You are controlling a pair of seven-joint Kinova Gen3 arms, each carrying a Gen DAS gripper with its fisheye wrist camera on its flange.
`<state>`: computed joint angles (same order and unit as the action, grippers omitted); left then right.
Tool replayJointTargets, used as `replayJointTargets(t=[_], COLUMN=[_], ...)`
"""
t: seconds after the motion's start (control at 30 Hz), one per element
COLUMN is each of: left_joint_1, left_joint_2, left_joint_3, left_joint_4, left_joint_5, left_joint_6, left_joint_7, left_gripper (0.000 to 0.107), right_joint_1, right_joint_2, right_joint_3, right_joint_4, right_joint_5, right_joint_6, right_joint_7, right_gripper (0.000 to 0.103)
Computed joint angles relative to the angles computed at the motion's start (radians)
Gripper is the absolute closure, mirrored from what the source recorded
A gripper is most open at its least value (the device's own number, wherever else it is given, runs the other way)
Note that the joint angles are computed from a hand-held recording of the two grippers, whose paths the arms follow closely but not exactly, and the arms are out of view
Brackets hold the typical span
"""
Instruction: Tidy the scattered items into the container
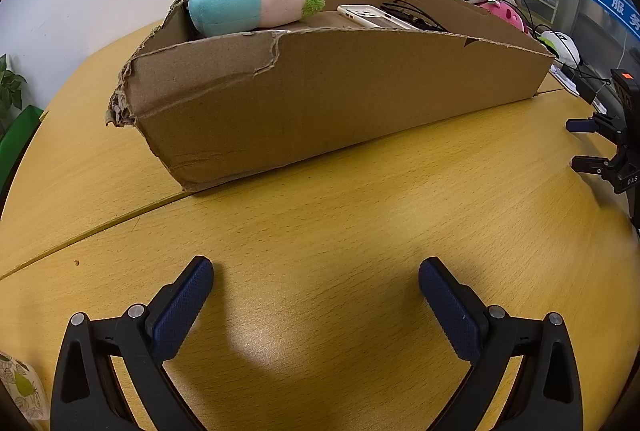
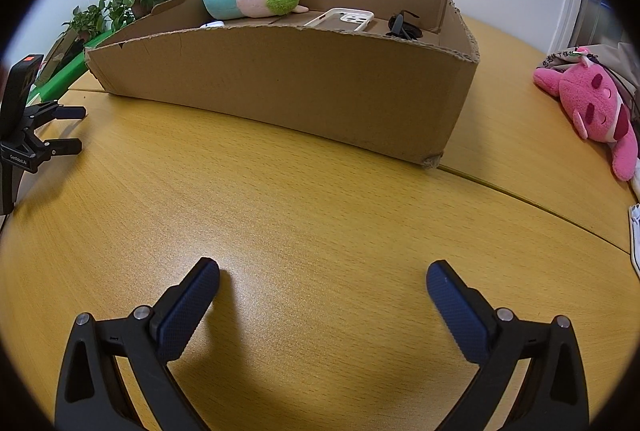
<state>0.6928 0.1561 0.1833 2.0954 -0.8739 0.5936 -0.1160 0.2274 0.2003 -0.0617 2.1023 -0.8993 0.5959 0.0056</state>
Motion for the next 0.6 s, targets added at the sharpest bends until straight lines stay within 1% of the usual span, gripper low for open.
replayJointTargets(t=[0.6], left_joint_1=[0.01], left_joint_2=[0.005], left_joint_3=[0.001], left_joint_4=[-0.003], left_joint_5=[-0.01], left_joint_6=[0.008], left_joint_7=[0.019], left_gripper=[0.004], right_joint_1=[0.001], right_joint_2=[0.0], right_joint_3=[0.003], right_joint_4=[0.002], right_joint_5=[-0.007], right_joint_6=[0.003], right_joint_7=[0.011], right_gripper=[0.0])
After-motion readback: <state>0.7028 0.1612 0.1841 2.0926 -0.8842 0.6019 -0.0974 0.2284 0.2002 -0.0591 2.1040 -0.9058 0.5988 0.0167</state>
